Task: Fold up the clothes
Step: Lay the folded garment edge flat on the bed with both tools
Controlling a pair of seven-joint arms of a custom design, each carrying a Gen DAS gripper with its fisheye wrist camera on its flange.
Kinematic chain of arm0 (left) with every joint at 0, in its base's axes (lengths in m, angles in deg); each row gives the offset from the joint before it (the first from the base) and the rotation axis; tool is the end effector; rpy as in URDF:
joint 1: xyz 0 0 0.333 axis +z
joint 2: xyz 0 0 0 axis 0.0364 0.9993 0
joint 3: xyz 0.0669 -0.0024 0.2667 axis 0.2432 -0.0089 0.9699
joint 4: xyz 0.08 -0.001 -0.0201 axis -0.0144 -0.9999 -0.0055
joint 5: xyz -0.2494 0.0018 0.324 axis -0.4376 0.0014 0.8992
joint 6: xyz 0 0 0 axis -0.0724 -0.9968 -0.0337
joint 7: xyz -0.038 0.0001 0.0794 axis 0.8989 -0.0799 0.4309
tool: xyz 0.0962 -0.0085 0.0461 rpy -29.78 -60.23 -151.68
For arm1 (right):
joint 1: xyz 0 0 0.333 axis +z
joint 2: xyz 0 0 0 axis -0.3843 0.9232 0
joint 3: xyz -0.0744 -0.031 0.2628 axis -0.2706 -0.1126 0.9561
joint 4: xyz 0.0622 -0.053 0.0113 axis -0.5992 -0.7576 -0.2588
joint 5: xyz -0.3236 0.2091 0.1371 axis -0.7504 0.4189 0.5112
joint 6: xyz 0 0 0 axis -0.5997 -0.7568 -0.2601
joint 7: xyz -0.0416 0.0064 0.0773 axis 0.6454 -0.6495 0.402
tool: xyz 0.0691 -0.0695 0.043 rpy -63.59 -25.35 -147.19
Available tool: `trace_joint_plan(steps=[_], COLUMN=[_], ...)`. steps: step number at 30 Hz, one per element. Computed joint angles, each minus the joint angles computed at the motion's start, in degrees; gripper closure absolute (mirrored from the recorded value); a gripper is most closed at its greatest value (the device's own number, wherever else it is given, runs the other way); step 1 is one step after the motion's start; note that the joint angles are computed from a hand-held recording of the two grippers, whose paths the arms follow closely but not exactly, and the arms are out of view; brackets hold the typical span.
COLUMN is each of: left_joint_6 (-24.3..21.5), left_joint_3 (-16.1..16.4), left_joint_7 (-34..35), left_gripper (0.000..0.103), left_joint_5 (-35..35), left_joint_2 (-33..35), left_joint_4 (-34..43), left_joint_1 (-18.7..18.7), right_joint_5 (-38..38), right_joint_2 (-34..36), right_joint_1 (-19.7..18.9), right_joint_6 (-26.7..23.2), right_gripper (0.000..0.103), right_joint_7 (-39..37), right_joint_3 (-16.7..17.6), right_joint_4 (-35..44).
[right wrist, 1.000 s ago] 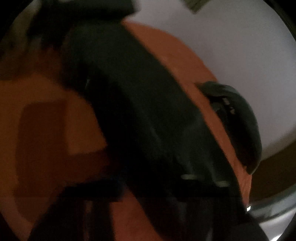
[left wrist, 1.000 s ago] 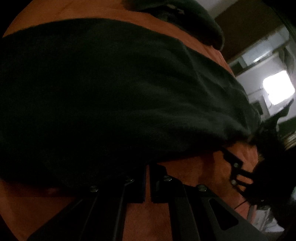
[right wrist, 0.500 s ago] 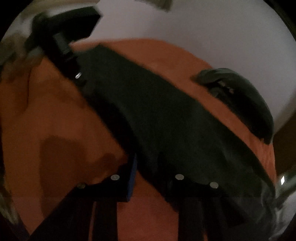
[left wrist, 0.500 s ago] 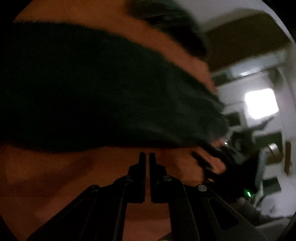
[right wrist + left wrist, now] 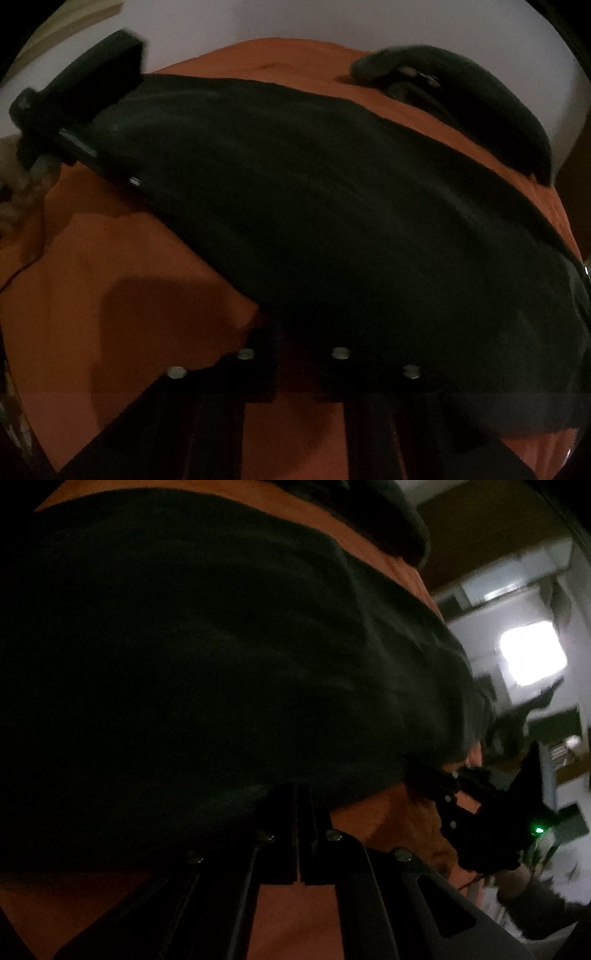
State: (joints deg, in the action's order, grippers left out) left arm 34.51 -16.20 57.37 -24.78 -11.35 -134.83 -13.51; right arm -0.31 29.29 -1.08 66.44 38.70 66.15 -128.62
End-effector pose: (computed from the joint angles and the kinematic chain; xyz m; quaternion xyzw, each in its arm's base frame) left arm 0.5353 -0.3330 0.5826 0.6641 -0.6734 0.2914 0.1435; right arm 0.6082 0.2858 0.6157 -0.8370 0.4725 -0.1552 0.2281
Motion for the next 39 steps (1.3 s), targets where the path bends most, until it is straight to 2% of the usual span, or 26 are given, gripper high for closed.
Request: trace_joint_plan(steps=[2, 5, 7, 9, 11, 14, 17, 20, 23, 24, 26, 30, 32, 33, 36, 37, 39], left_joint_6=[0.3, -0.6, -0.4, 0.0, 0.2, -0.1, -0.2, 0.0, -0.3, -0.4, -0.4, 0.3, 1.2, 1.7, 2.5, 2.3, 0.8], left_joint_3=[0.0, -0.4, -0.5, -0.6, -0.5, -0.6, -0.3, 0.2, 0.6, 0.6, 0.8, 1.0, 1.1, 1.2, 1.9, 2.1, 2.0], left_joint_7=[-0.3, -2.2, -2.8, -3.0, -2.3, -2.9, -3.4, -4.0, -3.6, -3.5, -3.4, -2.9, -2.2, -2.2, -1.7, -1.4, -1.9], left_gripper=[0.101, 0.101, 0.101, 0.101, 0.101, 0.101, 0.101, 0.101, 0.101, 0.101, 0.101, 0.101, 0.100, 0.099, 0.099, 0.099, 0.099], left_joint_5=[0.0, 2.8, 2.6, 2.2, 0.8, 0.9, 0.3, 0.1, 0.1, -0.2, -1.0, -0.2, 0.3, 0.2, -1.6, -1.8, 0.1], left_joint_2=[-0.8, 2.9, 2.4, 2.4, 1.2, 2.3, -0.5, -2.2, -2.4, -2.4, -2.8, -4.4, -5.5, -6.1, -6.9, -6.6, -5.1], left_joint_4=[-0.9, 3.6, 3.0, 2.7, 1.0, 2.4, -0.7, -2.6, -2.8, -2.8, -3.3, -4.3, -4.9, -5.3, -5.5, -5.1, -3.4], left_joint_1=[0.0, -0.6, -0.3, -0.1, 0.3, 0.1, 0.4, 0.2, 0.1, 0.1, 0.1, 0.0, -0.3, -0.4, -0.6, -0.6, -0.5], right_joint_5=[1.5, 1.8, -2.1, -7.7, -6.1, -3.1, 1.0, 4.5, -2.3, -0.9, 4.1, 5.7, 8.5, 8.8, 2.2, 0.1, -5.1], right_joint_2=[-0.8, -4.6, -6.5, -5.3, -6.3, -9.6, -10.5, -13.2, -10.1, -10.3, -12.5, -13.5, -17.2, -20.0, -20.8, -20.4, -17.4], right_joint_1=[-0.3, -0.6, -0.6, -0.8, -2.1, -4.1, -5.3, -6.0, -6.1, -6.5, -7.8, -8.5, -8.6, -9.0, -11.7, -12.6, -14.1], right_joint_6=[-1.8, 1.1, 2.7, -1.4, -2.1, 0.6, 1.2, 5.2, -0.4, -0.4, 2.4, 2.5, 3.9, 6.5, 8.0, 6.1, -2.2], right_gripper=[0.103, 0.103, 0.103, 0.103, 0.103, 0.103, 0.103, 0.103, 0.103, 0.103, 0.103, 0.103, 0.103, 0.103, 0.103, 0.103, 0.103], right_joint_7=[2.5, 5.1, 7.4, 9.5, 9.6, 9.2, 10.3, 8.6, 8.3, 7.8, 7.0, 9.4, 10.7, 12.0, 18.6, 19.9, 21.8], right_joint_3=[-0.1, -0.1, -0.4, -0.9, -1.3, -1.5, -1.3, -1.0, -0.6, -1.1, -1.9, -1.9, -1.7, -1.9, -1.7, -1.9, -2.1], right_joint_4=[0.0, -2.7, -4.0, -2.8, -5.2, -10.9, -10.6, -12.6, -9.8, -10.8, -15.1, -15.8, -18.2, -20.2, -19.0, -18.2, -15.3])
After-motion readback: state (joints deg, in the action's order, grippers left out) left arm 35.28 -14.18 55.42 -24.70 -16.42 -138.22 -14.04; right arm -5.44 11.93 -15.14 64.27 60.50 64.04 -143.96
